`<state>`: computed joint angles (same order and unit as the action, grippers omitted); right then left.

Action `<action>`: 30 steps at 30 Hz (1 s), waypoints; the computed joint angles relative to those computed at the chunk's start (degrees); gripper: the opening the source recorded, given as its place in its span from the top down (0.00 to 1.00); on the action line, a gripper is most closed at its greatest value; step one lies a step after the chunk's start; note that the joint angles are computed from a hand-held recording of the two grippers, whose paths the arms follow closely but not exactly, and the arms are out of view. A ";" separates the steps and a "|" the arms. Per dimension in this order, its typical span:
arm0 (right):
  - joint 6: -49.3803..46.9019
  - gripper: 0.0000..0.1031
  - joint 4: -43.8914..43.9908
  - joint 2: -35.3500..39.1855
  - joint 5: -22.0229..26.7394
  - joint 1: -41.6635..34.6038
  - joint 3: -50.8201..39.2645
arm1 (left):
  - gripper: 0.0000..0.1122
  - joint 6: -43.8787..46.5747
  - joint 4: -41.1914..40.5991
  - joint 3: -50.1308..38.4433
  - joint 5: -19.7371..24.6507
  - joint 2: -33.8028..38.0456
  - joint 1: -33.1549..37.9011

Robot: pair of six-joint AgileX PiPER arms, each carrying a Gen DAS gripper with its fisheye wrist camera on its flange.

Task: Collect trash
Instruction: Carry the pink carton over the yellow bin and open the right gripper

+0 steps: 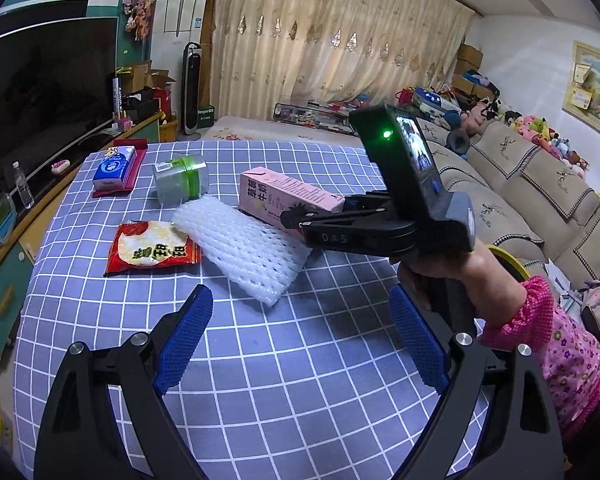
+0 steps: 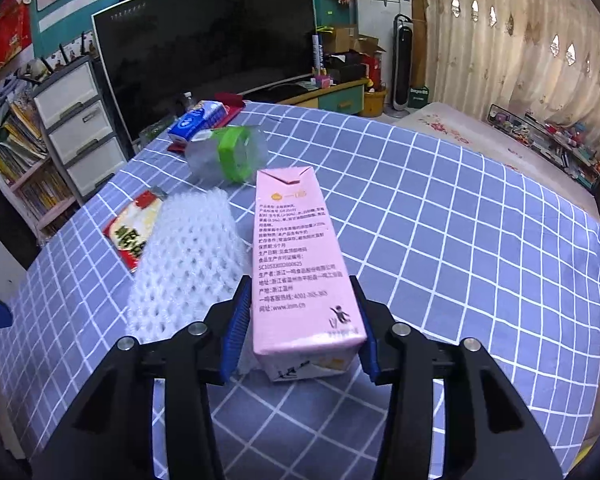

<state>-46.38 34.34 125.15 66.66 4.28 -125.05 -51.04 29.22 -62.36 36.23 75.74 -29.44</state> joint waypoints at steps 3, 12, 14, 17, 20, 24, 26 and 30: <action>0.05 0.64 0.41 -1.41 -1.41 -0.62 2.21 | 0.21 -0.14 0.04 0.16 0.02 -0.09 0.02; -4.71 0.64 7.83 -12.24 -2.32 -9.09 15.13 | 0.21 0.14 -0.87 0.59 -1.51 0.64 -0.04; -6.49 0.64 9.88 -14.89 -2.04 -12.12 18.89 | 0.21 0.06 -0.79 0.36 -1.61 1.02 -0.52; -8.47 0.64 12.35 -18.45 -1.96 -16.69 24.17 | 0.21 -0.27 -0.39 -0.14 -1.47 1.60 -1.44; -11.51 0.64 14.69 -21.89 -3.37 -21.95 29.42 | 0.21 -0.70 0.18 -0.75 -1.24 2.29 -2.36; -13.22 0.64 15.67 -24.16 -5.30 -29.55 33.26 | 0.21 -1.86 1.50 -1.96 -0.34 3.31 -3.84; -13.29 0.64 14.60 -24.51 -7.20 -32.44 34.43 | 0.21 -2.42 2.09 -2.49 0.13 3.78 -4.42; -11.66 0.64 12.03 -22.80 -9.29 -37.96 34.80 | 0.21 -4.18 3.52 -3.42 1.04 4.73 -5.81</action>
<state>-58.04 46.37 102.35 57.37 -33.68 -90.25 -55.23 32.74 -65.78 37.27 80.47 -35.25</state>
